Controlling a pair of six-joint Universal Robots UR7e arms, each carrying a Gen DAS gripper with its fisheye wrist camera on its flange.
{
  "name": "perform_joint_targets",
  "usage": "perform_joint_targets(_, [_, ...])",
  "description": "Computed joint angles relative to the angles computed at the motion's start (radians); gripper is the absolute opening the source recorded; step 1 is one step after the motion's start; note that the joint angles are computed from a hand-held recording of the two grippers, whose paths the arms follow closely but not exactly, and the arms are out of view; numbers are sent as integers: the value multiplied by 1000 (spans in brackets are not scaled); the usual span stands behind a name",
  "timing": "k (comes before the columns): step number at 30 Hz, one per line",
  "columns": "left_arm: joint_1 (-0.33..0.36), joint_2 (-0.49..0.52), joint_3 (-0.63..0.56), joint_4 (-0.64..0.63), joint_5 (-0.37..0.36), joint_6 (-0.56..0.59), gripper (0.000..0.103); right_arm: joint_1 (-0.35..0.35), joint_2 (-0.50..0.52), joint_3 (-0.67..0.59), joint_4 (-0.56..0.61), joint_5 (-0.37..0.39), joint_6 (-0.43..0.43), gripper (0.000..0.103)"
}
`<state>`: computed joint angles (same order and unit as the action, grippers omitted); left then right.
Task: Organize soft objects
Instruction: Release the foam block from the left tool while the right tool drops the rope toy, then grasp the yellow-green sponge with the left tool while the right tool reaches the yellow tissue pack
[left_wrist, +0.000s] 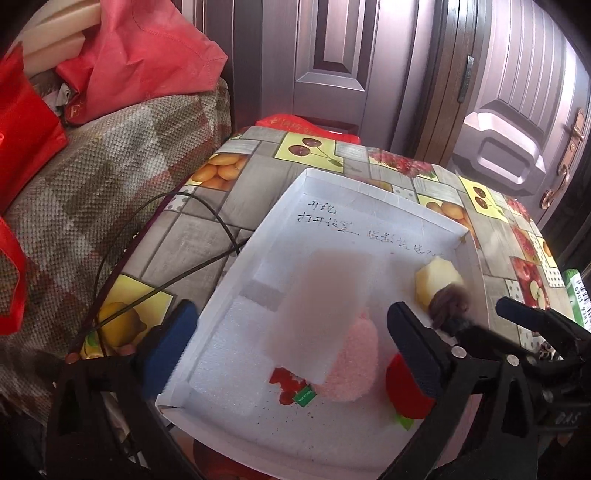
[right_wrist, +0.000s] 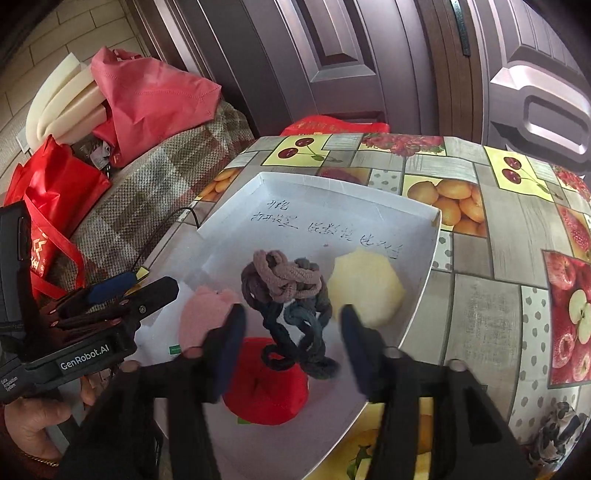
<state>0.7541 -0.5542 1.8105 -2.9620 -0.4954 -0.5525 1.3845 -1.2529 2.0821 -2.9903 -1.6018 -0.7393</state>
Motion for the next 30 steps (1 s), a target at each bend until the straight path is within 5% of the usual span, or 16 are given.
perform_joint_targets(9, [-44, -30, 50, -22, 45, -46, 103, -7, -70, 97, -86, 46, -82, 103])
perform_joint_targets(15, [-121, -72, 161, -88, 46, -84, 103, -42, -213, 211, -112, 123, -155, 103])
perform_joint_targets(22, [-198, -111, 237, 4, 17, -228, 103, -201, -457, 353, -198, 261, -157, 103])
perform_joint_targets(30, [-275, -87, 263, -118, -35, -147, 103, -488, -757, 431, -108, 535, -116, 103])
